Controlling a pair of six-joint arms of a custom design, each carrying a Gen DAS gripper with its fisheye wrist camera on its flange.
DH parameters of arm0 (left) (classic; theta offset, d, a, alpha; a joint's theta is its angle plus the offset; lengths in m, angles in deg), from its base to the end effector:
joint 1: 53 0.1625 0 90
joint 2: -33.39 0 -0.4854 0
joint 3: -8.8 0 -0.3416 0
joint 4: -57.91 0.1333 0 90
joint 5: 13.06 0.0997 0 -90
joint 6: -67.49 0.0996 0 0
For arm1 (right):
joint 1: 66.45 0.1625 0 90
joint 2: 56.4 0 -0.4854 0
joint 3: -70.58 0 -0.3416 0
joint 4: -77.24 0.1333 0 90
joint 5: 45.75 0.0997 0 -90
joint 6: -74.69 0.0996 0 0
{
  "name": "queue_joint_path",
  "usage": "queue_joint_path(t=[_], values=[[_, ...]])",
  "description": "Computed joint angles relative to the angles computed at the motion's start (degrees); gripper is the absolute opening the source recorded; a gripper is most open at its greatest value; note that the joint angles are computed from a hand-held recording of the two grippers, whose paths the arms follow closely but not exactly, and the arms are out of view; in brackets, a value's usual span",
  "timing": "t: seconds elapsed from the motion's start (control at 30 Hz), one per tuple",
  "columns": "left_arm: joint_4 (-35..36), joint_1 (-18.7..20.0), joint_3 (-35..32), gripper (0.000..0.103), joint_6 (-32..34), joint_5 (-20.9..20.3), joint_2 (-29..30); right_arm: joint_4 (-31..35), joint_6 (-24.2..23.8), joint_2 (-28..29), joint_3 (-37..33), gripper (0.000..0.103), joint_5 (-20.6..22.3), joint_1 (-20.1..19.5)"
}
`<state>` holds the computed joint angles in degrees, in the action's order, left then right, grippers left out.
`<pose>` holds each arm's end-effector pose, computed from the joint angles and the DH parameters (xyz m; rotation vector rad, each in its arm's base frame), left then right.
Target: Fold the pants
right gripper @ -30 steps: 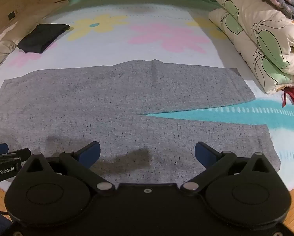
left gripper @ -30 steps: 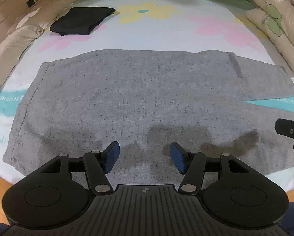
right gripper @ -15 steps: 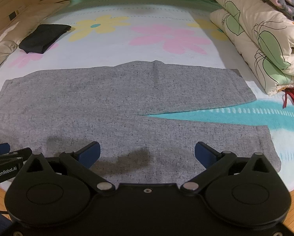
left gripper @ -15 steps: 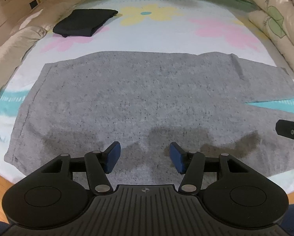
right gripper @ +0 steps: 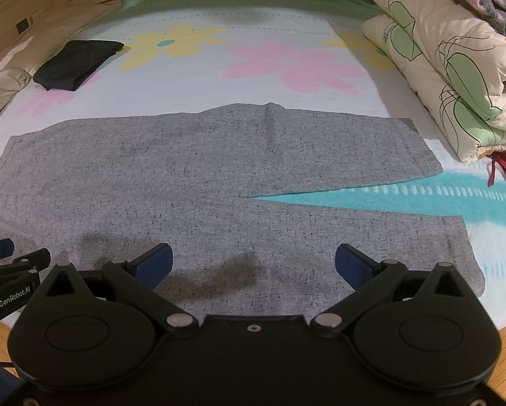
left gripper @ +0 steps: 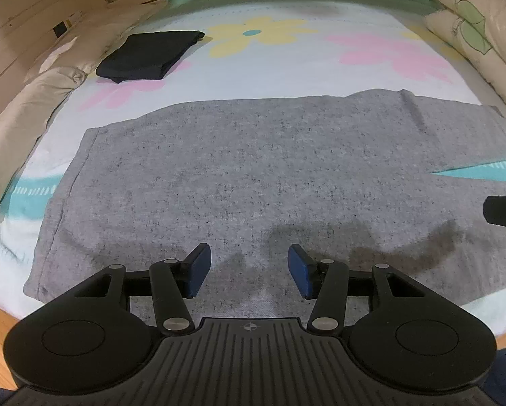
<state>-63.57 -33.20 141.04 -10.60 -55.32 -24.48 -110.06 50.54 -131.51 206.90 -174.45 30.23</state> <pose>-0.2852 -0.3227 0.1277 0.2227 2.1494 -0.6778 0.1189 -0.4045 0.3281 0.3604 -2.3044 0.6226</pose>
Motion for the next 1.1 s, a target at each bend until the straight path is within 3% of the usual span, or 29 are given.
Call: queue_joint_path(t=[1.1], values=[[-0.46,0.37,-0.55,0.049,-0.48,-1.24,1.03,1.36,-0.17,0.38,-0.38,0.102,-0.92,0.19]])
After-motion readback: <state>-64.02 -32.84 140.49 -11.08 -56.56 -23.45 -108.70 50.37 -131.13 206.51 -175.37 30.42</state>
